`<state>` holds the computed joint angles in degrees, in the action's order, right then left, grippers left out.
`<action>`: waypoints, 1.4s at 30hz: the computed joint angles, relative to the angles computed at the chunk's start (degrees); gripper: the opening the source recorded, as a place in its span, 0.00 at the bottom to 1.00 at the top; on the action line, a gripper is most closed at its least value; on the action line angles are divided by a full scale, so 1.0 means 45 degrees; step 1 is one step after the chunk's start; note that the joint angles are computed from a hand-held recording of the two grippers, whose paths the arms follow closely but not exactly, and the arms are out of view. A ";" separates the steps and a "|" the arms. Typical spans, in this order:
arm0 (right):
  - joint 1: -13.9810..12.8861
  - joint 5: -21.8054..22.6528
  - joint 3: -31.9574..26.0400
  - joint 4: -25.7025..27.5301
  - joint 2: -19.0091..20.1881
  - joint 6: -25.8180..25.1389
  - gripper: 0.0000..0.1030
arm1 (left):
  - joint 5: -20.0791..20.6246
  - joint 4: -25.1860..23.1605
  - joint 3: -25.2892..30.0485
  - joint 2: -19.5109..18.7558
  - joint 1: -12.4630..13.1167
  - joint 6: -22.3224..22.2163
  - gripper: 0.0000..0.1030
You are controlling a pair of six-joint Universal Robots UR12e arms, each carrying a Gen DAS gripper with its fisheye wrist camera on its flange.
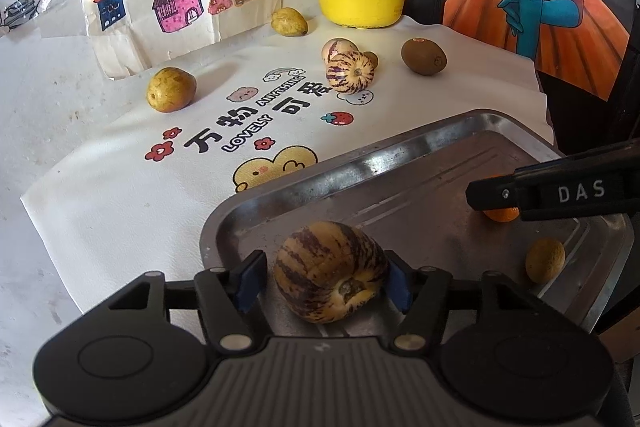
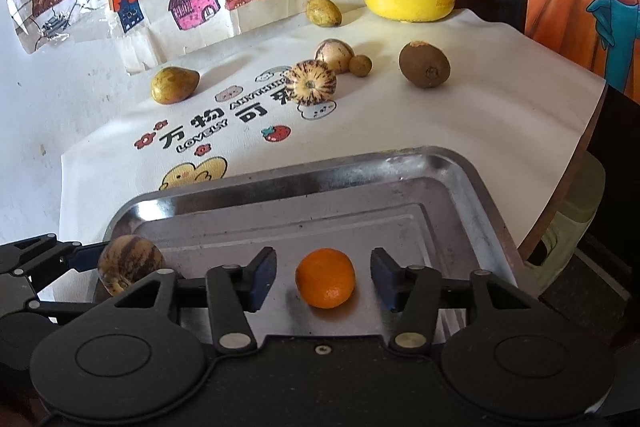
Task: Organize fruits
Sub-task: 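Lower both fruits into the metal tray and open both grippers, then move both open grippers back over the fruits on the mat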
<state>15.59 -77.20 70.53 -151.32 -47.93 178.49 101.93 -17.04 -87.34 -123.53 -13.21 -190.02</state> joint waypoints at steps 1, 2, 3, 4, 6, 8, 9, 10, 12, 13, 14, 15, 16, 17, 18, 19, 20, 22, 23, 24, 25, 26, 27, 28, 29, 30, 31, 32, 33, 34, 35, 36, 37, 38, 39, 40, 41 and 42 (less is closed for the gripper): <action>-0.0005 0.0026 0.0011 -0.0046 -0.0021 0.0046 0.60 | 0.0026 0.0055 -0.0017 0.0011 -0.0011 0.0021 0.70; -0.0013 0.0066 0.0029 -0.0111 -0.0049 0.0117 0.66 | 0.0059 0.0115 -0.0035 0.0022 -0.0019 0.0044 0.75; -0.0023 0.0111 0.0055 -0.0190 -0.0081 0.0199 0.69 | 0.0099 0.0171 -0.0050 0.0033 -0.0029 0.0060 0.79; -0.0031 0.0150 0.0088 -0.0277 -0.0121 0.0264 0.73 | 0.0129 0.0239 -0.0066 0.0047 -0.0038 0.0067 0.79; -0.0037 0.0214 0.0159 -0.0475 -0.0209 0.0349 0.77 | 0.0128 0.0374 -0.0105 0.0087 -0.0041 0.0042 0.82; -0.0052 0.0331 0.0223 -0.0722 -0.0295 0.0515 0.88 | 0.0153 0.0476 -0.0122 0.0123 -0.0045 0.0032 0.85; -0.0062 0.0404 0.0264 -0.0872 -0.0344 0.0636 0.91 | 0.0182 0.0554 -0.0148 0.0149 -0.0056 0.0029 0.88; -0.0081 0.0507 0.0310 -0.1066 -0.0388 0.0776 0.99 | 0.0192 0.0644 -0.0177 0.0176 -0.0064 0.0028 0.90; -0.0118 0.0716 0.0455 -0.1520 -0.0493 0.1056 0.99 | 0.0180 0.0839 -0.0239 0.0230 -0.0069 -0.0011 0.99; -0.0126 0.0760 0.0494 -0.1579 -0.0547 0.1098 0.99 | 0.0190 0.0956 -0.0278 0.0260 -0.0074 -0.0050 0.99; -0.0117 0.0742 0.0499 -0.1588 -0.0580 0.1098 0.99 | 0.0150 0.1025 -0.0311 0.0292 -0.0064 -0.0074 0.99; -0.0104 0.0694 0.0515 -0.1620 -0.0616 0.1101 0.99 | 0.0128 0.1045 -0.0334 0.0326 -0.0062 -0.0096 0.99; -0.0100 0.0687 0.0565 -0.1694 -0.0661 0.1116 0.99 | 0.0152 0.1053 -0.0340 0.0349 -0.0063 -0.0101 0.99; -0.0107 0.0733 0.0628 -0.1769 -0.0718 0.1132 0.99 | 0.0201 0.1078 -0.0357 0.0373 -0.0071 -0.0100 0.99; -0.0111 0.0775 0.0683 -0.1849 -0.0771 0.1151 0.99 | 0.0227 0.1110 -0.0379 0.0400 -0.0077 -0.0096 0.99; -0.0109 0.0782 0.0727 -0.1902 -0.0816 0.1160 0.99 | 0.0237 0.1159 -0.0414 0.0435 -0.0078 -0.0095 0.99; -0.0105 0.0778 0.0775 -0.1961 -0.0868 0.1168 0.99 | 0.0250 0.1202 -0.0442 0.0469 -0.0082 -0.0106 0.99; -0.0102 0.0816 0.0870 -0.2130 -0.0967 0.1219 0.99 | 0.0256 0.1314 -0.0514 0.0544 -0.0095 -0.0109 0.99; -0.0096 0.0819 0.0925 -0.2218 -0.1024 0.1232 0.99 | 0.0248 0.1369 -0.0553 0.0587 -0.0100 -0.0095 0.99; -0.0084 0.0800 0.0990 -0.2312 -0.1078 0.1239 0.99 | 0.0263 0.1428 -0.0587 0.0625 -0.0111 -0.0081 0.99; -0.0080 0.0799 0.1046 -0.2404 -0.1135 0.1235 0.99 | 0.0276 0.1499 -0.0627 0.0666 -0.0119 -0.0077 0.99; -0.0075 0.0796 0.1113 -0.2510 -0.1196 0.1228 0.99 | 0.0263 0.1578 -0.0671 0.0710 -0.0123 -0.0080 0.99; -0.0070 0.0789 0.1188 -0.2624 -0.1263 0.1232 0.99 | 0.0270 0.1665 -0.0716 0.0752 -0.0130 -0.0092 0.99; -0.0066 0.0789 0.1256 -0.2717 -0.1322 0.1244 0.99 | 0.0292 0.1734 -0.0758 0.0796 -0.0141 -0.0105 0.99; -0.0062 0.0790 0.1336 -0.2826 -0.1397 0.1258 0.99 | 0.0314 0.1784 -0.0797 0.0842 -0.0150 -0.0122 0.99; -0.0059 0.0783 0.1394 -0.2910 -0.1451 0.1265 0.99 | 0.0331 0.1827 -0.0833 0.0887 -0.0157 -0.0142 0.99; -0.0052 0.0776 0.1458 -0.2996 -0.1512 0.1263 0.99 | 0.0353 0.1881 -0.0869 0.0929 -0.0165 -0.0169 0.99; -0.0043 0.0765 0.1534 -0.3099 -0.1582 0.1257 0.99 | 0.0345 0.1951 -0.0918 0.0979 -0.0166 -0.0203 0.99; -0.0038 0.0762 0.1592 -0.3171 -0.1638 0.1257 0.99 | 0.0324 0.2046 -0.0978 0.1031 -0.0170 -0.0240 0.99; -0.0034 0.0778 0.1668 -0.3284 -0.1704 0.1259 0.99 | 0.0330 0.2145 -0.1038 0.1082 -0.0170 -0.0262 0.99; -0.0036 0.0790 0.1753 -0.3394 -0.1770 0.1260 1.00 | 0.0425 0.2241 -0.1077 0.1114 -0.0188 -0.0276 0.99; -0.0035 0.0806 0.1826 -0.3506 -0.1829 0.1260 1.00 | 0.0551 0.2368 -0.1119 0.1143 -0.0206 -0.0291 0.99; -0.0033 0.0833 0.1880 -0.3595 -0.1874 0.1257 1.00 | 0.0627 0.2505 -0.1164 0.1172 -0.0215 -0.0322 0.99; -0.0029 0.0854 0.1935 -0.3686 -0.1923 0.1264 1.00 | 0.0637 0.2596 -0.1210 0.1211 -0.0206 -0.0375 0.99; -0.0020 0.0858 0.1973 -0.3741 -0.1960 0.1269 1.00 | 0.0614 0.2651 -0.1249 0.1248 -0.0191 -0.0464 0.99; -0.0013 0.0859 0.2005 -0.3785 -0.1992 0.1268 1.00 | 0.0566 0.2708 -0.1282 0.1280 -0.0167 -0.0549 0.99; -0.0005 0.0857 0.2034 -0.3823 -0.2021 0.1271 1.00 | 0.0485 0.2748 -0.1320 0.1317 -0.0139 -0.0631 0.99; -0.0004 0.0871 0.2052 -0.3842 -0.2042 0.1276 1.00 | 0.0417 0.2769 -0.1363 0.1360 -0.0115 -0.0701 0.99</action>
